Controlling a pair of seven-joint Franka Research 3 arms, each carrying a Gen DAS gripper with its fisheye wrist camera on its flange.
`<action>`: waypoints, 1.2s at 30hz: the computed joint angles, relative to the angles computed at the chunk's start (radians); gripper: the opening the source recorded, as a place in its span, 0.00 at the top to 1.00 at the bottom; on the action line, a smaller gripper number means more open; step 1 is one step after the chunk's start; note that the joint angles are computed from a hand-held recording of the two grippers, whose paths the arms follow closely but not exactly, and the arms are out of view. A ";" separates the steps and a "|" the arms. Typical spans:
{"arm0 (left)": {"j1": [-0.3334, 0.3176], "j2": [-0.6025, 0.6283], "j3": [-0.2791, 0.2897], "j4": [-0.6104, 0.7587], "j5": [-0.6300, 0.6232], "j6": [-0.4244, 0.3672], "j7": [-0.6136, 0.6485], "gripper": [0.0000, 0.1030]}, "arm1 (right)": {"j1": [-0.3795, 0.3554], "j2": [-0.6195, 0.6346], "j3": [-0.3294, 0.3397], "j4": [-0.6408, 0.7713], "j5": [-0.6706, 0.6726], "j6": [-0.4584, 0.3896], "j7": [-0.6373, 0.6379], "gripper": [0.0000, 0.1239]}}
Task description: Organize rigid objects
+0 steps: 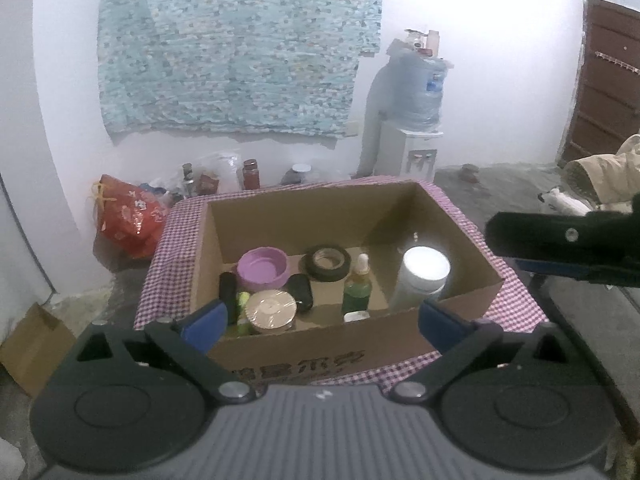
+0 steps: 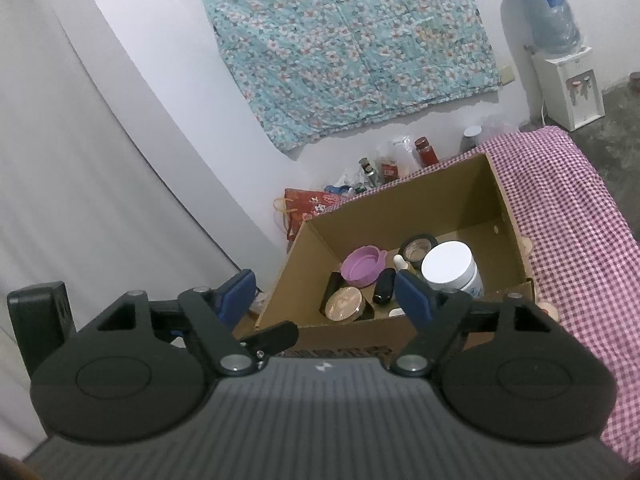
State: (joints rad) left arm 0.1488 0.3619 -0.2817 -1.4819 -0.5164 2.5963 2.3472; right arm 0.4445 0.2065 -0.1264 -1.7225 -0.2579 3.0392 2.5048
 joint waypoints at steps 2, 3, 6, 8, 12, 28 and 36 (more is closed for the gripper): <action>-0.005 -0.002 0.008 -0.006 0.015 0.007 -0.012 0.00 | 0.039 -0.004 -0.042 0.003 -0.070 -0.020 0.060 0.34; -0.009 0.000 0.015 -0.005 0.029 0.009 -0.026 0.00 | 0.073 -0.009 -0.077 0.000 -0.145 -0.036 0.128 0.33; -0.027 0.002 0.040 -0.014 0.090 0.017 -0.093 0.00 | 0.101 -0.015 -0.104 0.007 -0.297 -0.095 0.247 0.27; -0.036 0.000 0.054 -0.031 0.133 0.027 -0.143 0.00 | 0.109 -0.019 -0.105 0.014 -0.377 -0.155 0.305 0.21; -0.043 0.010 0.071 -0.048 0.202 0.039 -0.246 0.00 | 0.112 -0.008 -0.070 0.050 -0.473 -0.340 0.346 0.18; -0.036 0.052 0.048 -0.025 0.321 0.071 -0.359 0.00 | 0.040 0.169 0.041 0.260 -0.380 -0.572 0.162 0.18; -0.040 0.062 0.051 -0.011 0.348 0.072 -0.391 0.00 | 0.044 0.196 0.026 0.290 -0.360 -0.583 0.132 0.18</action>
